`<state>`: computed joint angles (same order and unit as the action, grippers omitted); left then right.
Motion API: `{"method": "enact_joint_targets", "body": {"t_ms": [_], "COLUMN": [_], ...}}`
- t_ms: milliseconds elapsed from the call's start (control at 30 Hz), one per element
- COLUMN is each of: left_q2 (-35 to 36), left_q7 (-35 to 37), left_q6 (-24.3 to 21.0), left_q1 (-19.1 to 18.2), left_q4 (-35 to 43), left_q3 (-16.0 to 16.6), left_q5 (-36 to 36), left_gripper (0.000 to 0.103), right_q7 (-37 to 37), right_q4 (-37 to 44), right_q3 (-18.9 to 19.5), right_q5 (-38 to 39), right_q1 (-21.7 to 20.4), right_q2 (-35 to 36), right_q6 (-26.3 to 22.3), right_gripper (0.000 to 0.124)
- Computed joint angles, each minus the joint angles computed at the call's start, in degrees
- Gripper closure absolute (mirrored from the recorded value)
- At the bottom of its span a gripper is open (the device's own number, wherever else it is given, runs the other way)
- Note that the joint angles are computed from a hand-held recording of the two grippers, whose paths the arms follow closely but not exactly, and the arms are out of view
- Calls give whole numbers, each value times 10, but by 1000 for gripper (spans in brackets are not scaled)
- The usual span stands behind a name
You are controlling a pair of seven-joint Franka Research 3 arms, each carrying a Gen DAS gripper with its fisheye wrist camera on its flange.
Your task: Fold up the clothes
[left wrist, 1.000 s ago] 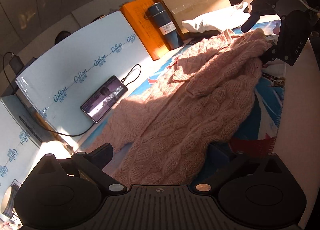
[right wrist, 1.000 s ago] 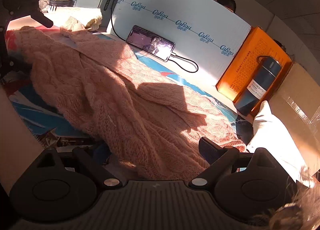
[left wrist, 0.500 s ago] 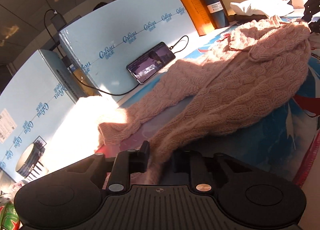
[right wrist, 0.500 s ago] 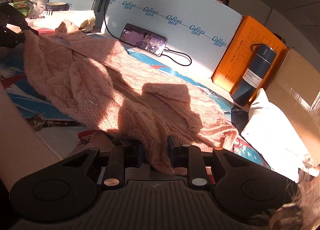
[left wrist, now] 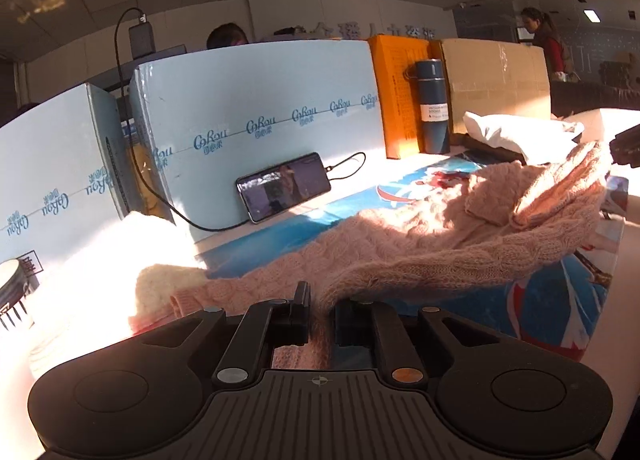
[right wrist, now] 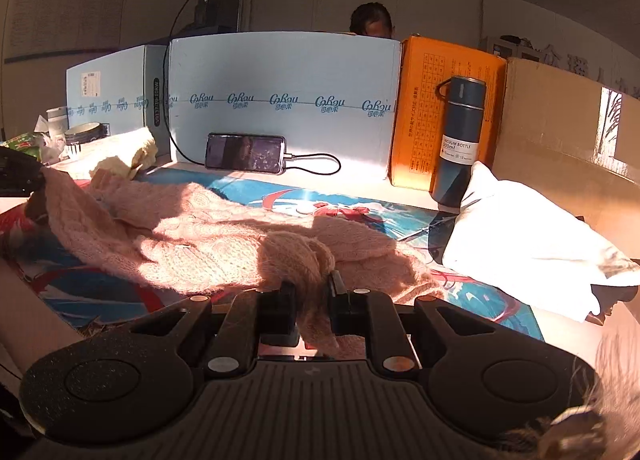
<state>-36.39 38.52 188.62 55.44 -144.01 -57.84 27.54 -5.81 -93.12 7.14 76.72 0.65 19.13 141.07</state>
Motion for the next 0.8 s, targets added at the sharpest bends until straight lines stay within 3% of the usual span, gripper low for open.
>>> {"method": "enact_joint_targets", "body": {"t_ms": [100,267,367,400,433,467,533,633,700,800], "left_q2": [45,129,161,162,160,163,170,187,198,225], "left_q7": [-14,-12,-24,-34,-46,-58,-75,-78,-85,-79], "left_q6": [7,-5,-14,-11,-7,2,29,52,74,118], "left_q1": [50,122,155,165,170,172,174,169,171,172], "left_q4": [30,78,94,94,91,85,70,58,52,46], "left_q3": [-26,-77,-100,-106,-108,-105,-100,-93,-94,-98], "left_q5": [-16,-18,-16,-19,-25,-33,-56,-96,-128,-164], "left_gripper": [90,90,69,57,46,43,33,33,30,28], "right_q7": [112,274,353,375,398,408,410,369,330,280], "right_q4": [96,235,301,312,316,316,309,280,260,258], "right_q3": [1,11,13,13,11,13,22,37,54,86], "right_q5": [-28,-106,-151,-162,-174,-182,-197,-225,-241,-244], "right_q1": [-9,5,15,17,23,24,23,25,23,7], "right_q2": [70,172,219,227,231,232,230,213,201,197], "right_q6": [-60,-46,-33,-23,-3,12,40,97,131,118], "right_gripper": [110,109,101,96,81,72,70,56,54,48]}}
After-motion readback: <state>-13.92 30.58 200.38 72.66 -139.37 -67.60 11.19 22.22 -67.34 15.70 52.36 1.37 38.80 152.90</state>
